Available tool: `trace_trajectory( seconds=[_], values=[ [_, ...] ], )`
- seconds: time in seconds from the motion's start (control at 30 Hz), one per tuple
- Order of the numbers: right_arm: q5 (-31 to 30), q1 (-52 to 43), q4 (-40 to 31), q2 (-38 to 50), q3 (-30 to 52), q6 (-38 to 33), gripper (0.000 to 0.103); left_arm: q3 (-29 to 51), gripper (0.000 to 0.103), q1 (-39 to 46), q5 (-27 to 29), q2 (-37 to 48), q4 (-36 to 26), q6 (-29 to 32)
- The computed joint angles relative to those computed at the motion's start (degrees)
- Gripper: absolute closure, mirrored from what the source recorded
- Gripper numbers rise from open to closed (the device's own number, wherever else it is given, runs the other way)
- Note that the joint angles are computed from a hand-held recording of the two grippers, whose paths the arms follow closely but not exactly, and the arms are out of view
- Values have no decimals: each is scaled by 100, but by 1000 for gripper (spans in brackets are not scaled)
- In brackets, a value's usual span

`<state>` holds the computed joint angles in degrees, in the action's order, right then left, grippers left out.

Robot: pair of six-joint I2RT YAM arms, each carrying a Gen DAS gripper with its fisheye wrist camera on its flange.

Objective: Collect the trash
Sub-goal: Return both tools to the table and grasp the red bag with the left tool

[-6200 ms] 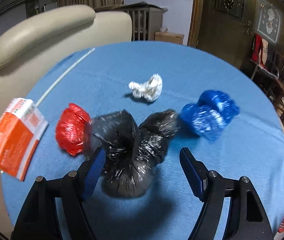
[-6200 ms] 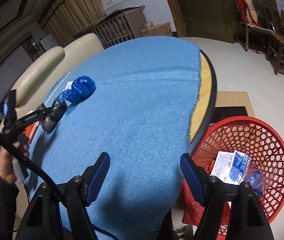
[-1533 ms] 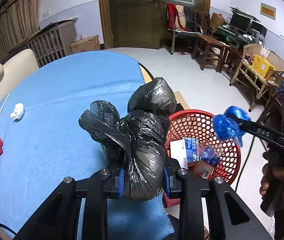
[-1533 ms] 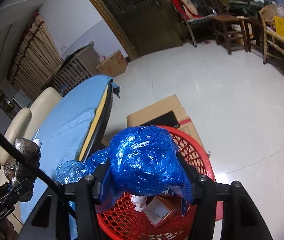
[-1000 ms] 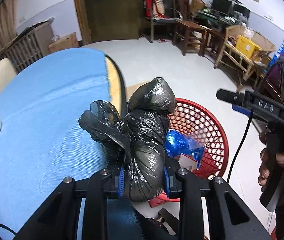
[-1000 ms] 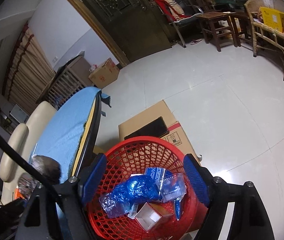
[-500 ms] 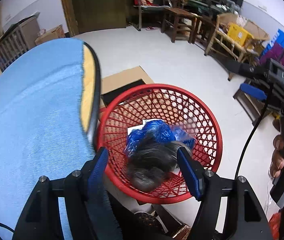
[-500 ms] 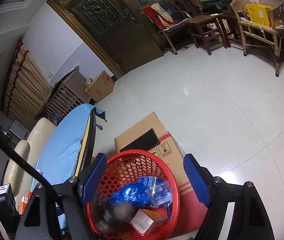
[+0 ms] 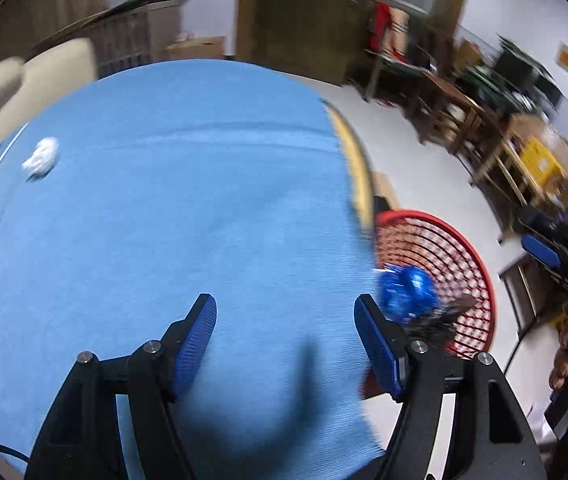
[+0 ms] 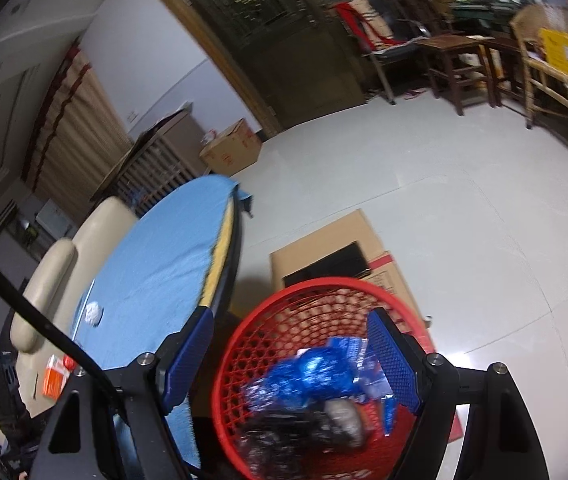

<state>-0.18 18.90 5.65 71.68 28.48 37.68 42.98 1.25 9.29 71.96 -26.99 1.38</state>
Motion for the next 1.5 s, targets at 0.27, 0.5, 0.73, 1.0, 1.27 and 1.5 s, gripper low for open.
trace_trajectory(
  seconds=[0.27, 0.5, 0.73, 1.0, 1.27, 1.5],
  values=[
    [539, 1259, -223, 1044, 1074, 44, 21, -197, 30, 2277, 668, 214, 152, 655],
    [675, 2211, -566, 2382, 2432, -101, 21, 210, 30, 3931, 969, 1091, 323, 1184],
    [606, 2853, -1117, 3664, 3913, -362, 21, 1279, 29, 4518, 909, 2203, 539, 1341],
    [524, 3074, -1683, 4398, 4927, -569, 21, 3353, 29, 4460, 568, 3797, 506, 938],
    [389, 2969, -2167, 4988, 5787, -616, 21, 4852, 29, 4222, 92, 5008, 121, 533],
    [284, 2978, -2707, 5644, 6952, -873, 21, 4831, 66, 4244, 123, 5246, 333, 753]
  ],
)
